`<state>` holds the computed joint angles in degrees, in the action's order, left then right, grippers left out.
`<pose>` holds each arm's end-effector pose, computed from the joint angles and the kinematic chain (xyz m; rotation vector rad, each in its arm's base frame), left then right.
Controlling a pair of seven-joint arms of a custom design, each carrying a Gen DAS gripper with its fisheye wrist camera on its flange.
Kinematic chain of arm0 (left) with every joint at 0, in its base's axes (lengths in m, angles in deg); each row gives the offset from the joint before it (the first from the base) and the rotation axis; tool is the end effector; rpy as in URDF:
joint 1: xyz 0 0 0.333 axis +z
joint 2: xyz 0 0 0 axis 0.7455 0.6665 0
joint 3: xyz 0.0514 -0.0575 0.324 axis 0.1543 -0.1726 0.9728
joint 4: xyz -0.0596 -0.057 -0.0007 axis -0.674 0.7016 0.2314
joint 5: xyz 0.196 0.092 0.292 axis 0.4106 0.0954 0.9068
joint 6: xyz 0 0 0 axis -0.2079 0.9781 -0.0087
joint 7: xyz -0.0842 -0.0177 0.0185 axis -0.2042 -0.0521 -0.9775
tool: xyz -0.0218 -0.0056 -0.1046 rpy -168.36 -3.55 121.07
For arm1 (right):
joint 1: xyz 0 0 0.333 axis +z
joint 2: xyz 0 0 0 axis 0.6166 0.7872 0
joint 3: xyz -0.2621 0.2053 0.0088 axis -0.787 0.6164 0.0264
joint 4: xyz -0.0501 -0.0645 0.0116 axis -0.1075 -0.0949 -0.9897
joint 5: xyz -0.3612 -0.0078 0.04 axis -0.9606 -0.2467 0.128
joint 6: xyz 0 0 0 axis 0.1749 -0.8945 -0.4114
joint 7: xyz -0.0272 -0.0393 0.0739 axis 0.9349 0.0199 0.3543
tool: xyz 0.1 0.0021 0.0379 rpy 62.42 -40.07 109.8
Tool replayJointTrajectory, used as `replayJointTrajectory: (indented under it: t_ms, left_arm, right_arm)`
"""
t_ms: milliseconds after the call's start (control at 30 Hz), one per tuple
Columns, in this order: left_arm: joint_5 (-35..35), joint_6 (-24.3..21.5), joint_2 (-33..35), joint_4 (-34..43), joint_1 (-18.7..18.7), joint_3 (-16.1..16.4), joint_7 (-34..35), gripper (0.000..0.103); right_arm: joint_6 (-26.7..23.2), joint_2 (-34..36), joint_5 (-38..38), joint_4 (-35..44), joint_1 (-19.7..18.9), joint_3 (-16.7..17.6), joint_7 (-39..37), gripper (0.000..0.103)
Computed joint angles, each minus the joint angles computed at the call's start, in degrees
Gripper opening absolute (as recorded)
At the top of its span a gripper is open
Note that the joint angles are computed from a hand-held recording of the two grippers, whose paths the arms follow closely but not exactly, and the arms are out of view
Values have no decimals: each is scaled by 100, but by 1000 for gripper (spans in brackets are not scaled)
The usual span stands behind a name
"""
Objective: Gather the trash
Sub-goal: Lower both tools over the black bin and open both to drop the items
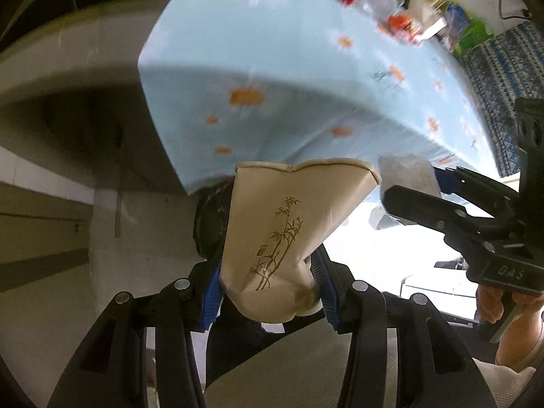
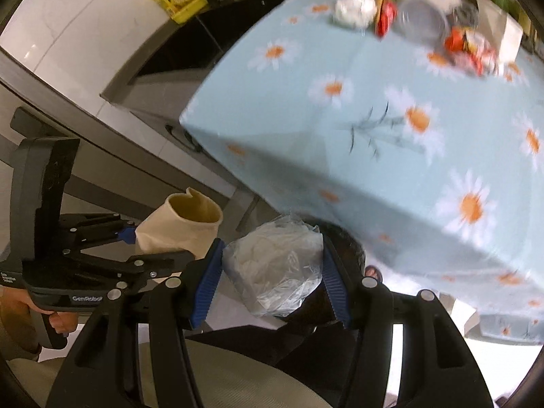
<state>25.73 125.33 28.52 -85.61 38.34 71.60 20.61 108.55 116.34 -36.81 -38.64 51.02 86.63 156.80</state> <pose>0.6931 -0.2741 0.4289 1.6737 -2.3797 0.4397 0.6674 0.2034 0.4204 -1.9625 1.7578 0.0964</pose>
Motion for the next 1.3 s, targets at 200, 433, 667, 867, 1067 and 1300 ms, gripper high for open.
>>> replayJointTrajectory:
  t_ms: [200,433,667,867,1067,1300]
  left_arm:
    - [36,-34,43,-342,20,34,-39,46]
    - [60,-95,203,-409,5,7,-47,46]
    - [131,-281,444,-111,-95,7,-95,46]
    - [172,-450,583,161,-143,24,-134,47]
    - [197,-870,900,682,-234,72,-371,65]
    - [210,-949,1010,873,-269,72,-472,67]
  right_arm:
    - [-23,80,114,-220,26,20,193,57]
    - [44,126,262,-443,7,56,344,57]
    - [113,143,402,-541,-35,88,424,57]
    - [185,137,517,-570,-102,99,373,58]
    - [105,165,871,-561,-276,164,358,72]
    - [47,137,880,-558,-291,102,406,73]
